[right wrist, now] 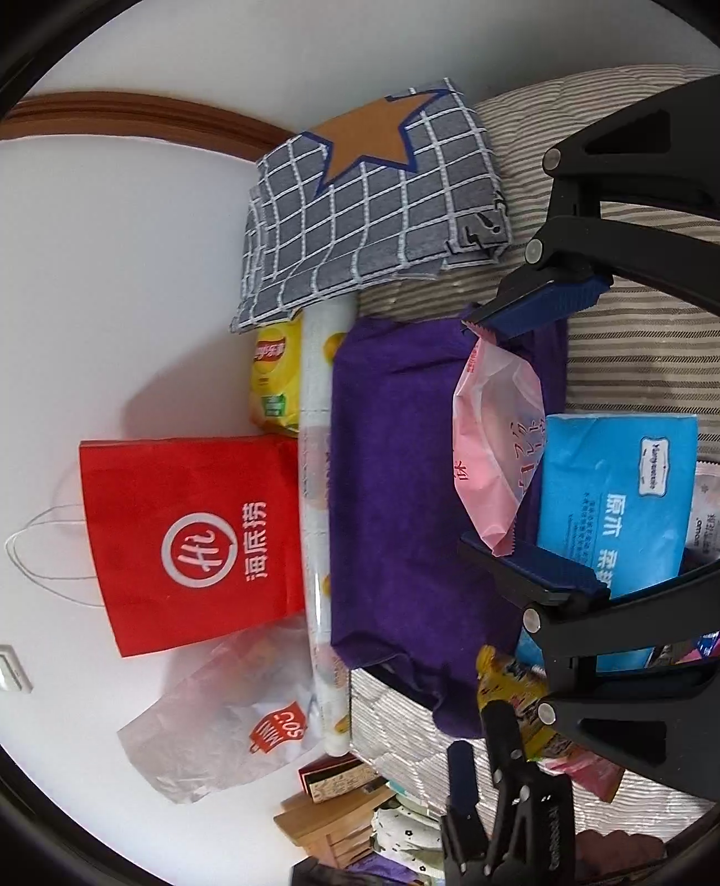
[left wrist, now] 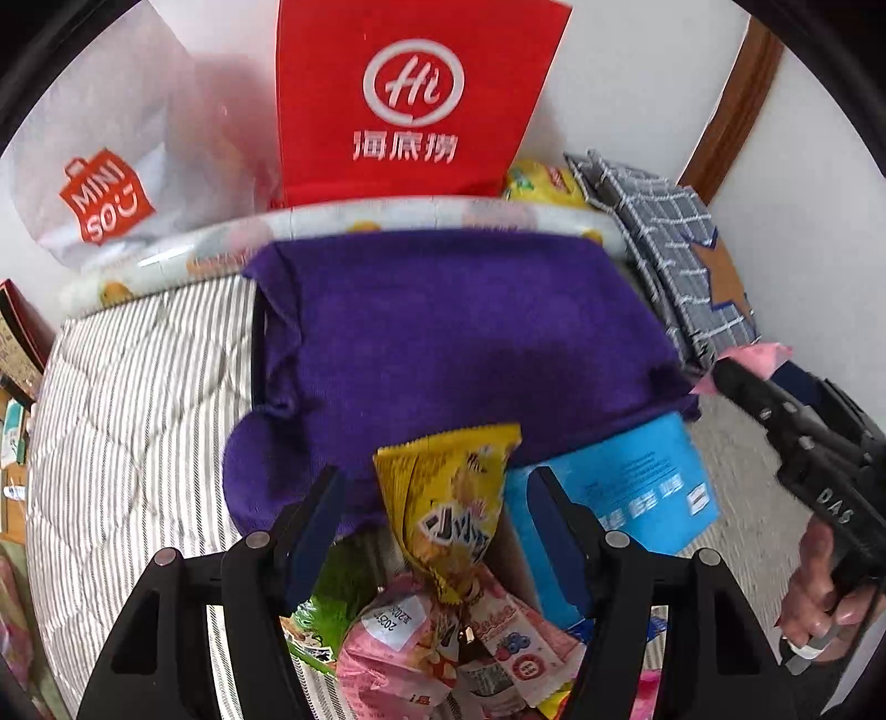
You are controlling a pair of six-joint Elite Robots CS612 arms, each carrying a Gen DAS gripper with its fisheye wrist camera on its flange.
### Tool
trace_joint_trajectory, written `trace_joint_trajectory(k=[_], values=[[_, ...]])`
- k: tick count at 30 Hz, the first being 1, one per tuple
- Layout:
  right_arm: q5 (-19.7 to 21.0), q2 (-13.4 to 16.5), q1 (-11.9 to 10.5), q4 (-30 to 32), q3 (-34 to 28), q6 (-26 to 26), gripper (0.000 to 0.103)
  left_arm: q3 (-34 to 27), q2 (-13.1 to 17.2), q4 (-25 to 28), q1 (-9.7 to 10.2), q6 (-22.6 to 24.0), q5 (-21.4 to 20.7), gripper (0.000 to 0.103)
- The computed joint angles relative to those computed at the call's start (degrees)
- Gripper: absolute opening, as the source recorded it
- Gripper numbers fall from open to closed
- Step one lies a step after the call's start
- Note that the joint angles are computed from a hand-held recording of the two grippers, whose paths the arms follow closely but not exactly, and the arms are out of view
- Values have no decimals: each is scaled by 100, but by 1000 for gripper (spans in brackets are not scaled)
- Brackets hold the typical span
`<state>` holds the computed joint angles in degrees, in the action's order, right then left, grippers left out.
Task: Organize snacks
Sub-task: 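Carry the yellow packet and pink candy toward the purple towel with both tools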
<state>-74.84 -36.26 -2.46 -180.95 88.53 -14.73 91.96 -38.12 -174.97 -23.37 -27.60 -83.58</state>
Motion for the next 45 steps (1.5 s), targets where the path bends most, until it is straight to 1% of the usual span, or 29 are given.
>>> trace_joint_trajectory(k=[2,4,6,7,9,12,21,30,37,45], values=[[-23,3,-14,21,14,14,70,-22,24,76,-4,10,-66,63],[-68,4,-23,27,29,7,70,-51,47,147,-17,59,-74,59],[-94,1,-32,28,46,-3,70,-101,70,315,-38,62,-43,50],[-109,-1,-34,19,57,-2,70,-115,80,369,-48,59,0,49],[-112,-10,-46,12,78,19,70,-110,86,338,-53,62,10,43],[-111,-31,-60,-10,121,20,70,-75,62,280,-46,51,-6,38],[-140,-167,-70,-149,307,72,70,164,-104,-161,-64,19,40,37],[-179,-363,-87,-380,490,167,70,288,-298,-552,-123,124,47,37],[-143,-432,-99,-492,521,220,70,235,-351,-610,-168,194,115,37],[-104,-348,-48,-408,314,172,70,126,-333,-585,-131,221,153,37]])
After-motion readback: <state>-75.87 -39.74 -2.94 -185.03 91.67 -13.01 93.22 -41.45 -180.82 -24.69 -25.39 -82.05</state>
